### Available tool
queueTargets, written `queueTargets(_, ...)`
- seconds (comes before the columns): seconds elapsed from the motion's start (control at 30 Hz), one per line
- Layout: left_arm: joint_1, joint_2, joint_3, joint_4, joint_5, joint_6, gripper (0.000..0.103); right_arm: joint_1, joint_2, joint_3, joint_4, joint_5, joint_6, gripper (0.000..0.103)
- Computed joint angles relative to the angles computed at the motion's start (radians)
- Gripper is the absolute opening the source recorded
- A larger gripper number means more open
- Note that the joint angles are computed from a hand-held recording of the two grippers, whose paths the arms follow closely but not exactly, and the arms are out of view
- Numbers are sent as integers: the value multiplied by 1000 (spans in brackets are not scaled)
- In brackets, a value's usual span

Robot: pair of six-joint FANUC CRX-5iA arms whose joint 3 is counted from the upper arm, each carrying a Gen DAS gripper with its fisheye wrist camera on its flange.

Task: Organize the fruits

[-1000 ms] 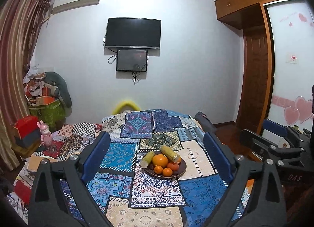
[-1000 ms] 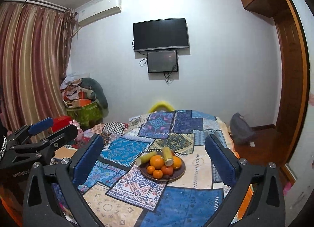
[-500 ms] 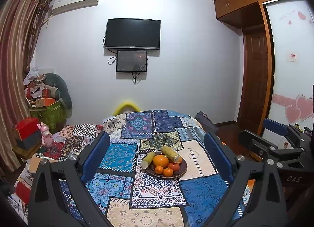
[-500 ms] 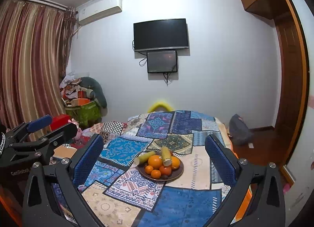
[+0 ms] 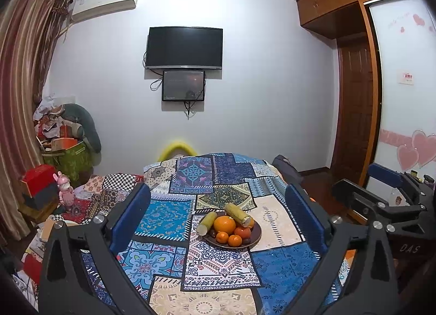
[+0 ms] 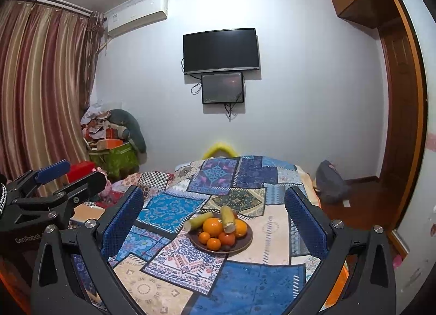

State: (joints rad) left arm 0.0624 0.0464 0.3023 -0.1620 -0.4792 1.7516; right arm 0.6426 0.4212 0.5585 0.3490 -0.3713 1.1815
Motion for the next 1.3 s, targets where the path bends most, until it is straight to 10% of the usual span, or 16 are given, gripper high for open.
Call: queueTargets(1.3, 20, 15, -22, 136, 16, -107, 103, -12, -7, -31, 58, 39, -78, 103)
